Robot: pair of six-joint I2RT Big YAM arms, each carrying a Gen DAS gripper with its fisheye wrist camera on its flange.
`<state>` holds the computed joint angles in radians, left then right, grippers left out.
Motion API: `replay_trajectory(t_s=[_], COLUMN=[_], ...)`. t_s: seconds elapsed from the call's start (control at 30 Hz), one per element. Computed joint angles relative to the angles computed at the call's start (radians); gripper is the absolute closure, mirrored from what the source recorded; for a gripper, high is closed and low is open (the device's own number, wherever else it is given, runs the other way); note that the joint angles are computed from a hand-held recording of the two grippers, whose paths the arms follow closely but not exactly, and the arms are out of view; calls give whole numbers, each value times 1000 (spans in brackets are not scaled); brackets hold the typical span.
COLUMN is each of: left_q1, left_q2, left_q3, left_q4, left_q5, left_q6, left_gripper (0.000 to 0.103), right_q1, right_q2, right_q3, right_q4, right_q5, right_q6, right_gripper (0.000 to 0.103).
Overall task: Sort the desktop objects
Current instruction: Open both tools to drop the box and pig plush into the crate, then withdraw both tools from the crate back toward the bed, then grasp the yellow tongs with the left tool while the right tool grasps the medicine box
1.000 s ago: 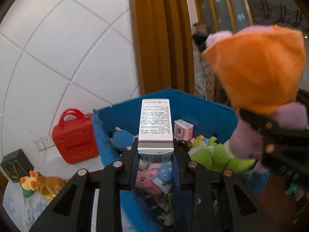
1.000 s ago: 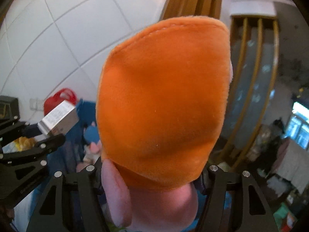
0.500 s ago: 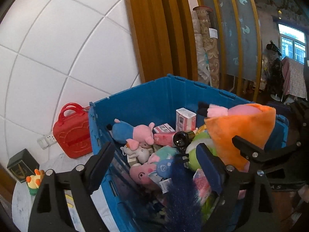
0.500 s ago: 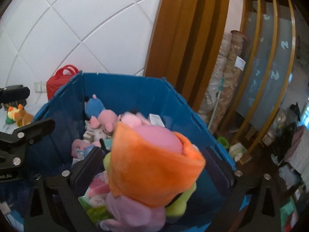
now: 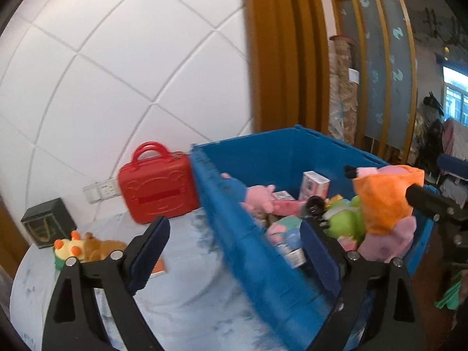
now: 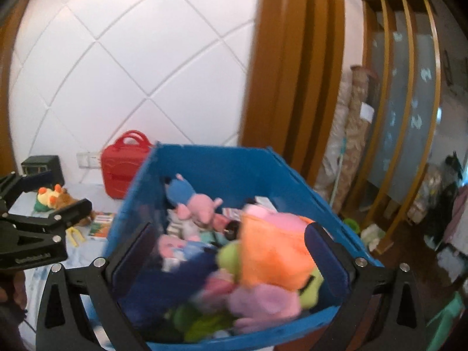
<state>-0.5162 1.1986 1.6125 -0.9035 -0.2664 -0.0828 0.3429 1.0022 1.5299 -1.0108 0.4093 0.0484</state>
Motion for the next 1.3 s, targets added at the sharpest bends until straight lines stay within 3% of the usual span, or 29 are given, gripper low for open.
replay_trajectory(t_s=[0.13,0.23,0.33,0.47,0.67,0.83,1.0,1.3], left_q1=[150,325,506,710,877,921,891,777], left_q2=[-100,-162,-187,-155,-69,19,164,489], left_q3=[-96,-161,-202,-222,-238,-235,-190,-34], left_q4=[16,11,1,-29,-33,-23,-32,-47], left_q5=[99,232,341,438,466,436,384,278], left_q6=[45,98,157,226,285,275,203,-81], left_gripper=[12,12,12,12,12,12,12,12], right_q1=[235,408,521,592,554,478,397,254], right_q2=[40,105,177,299,485,598,748,1069], right_q3=[56,132,197,286,406,448,544,794], right_q4=[-27,-48,-41,-67,-133,-127,-155,-261], right_q5=[197,341,408,405,272,141,18,-200], right_q6=[84,150,177,212,286,311,293,228], right_gripper=[0,0,0,0,0,0,0,0])
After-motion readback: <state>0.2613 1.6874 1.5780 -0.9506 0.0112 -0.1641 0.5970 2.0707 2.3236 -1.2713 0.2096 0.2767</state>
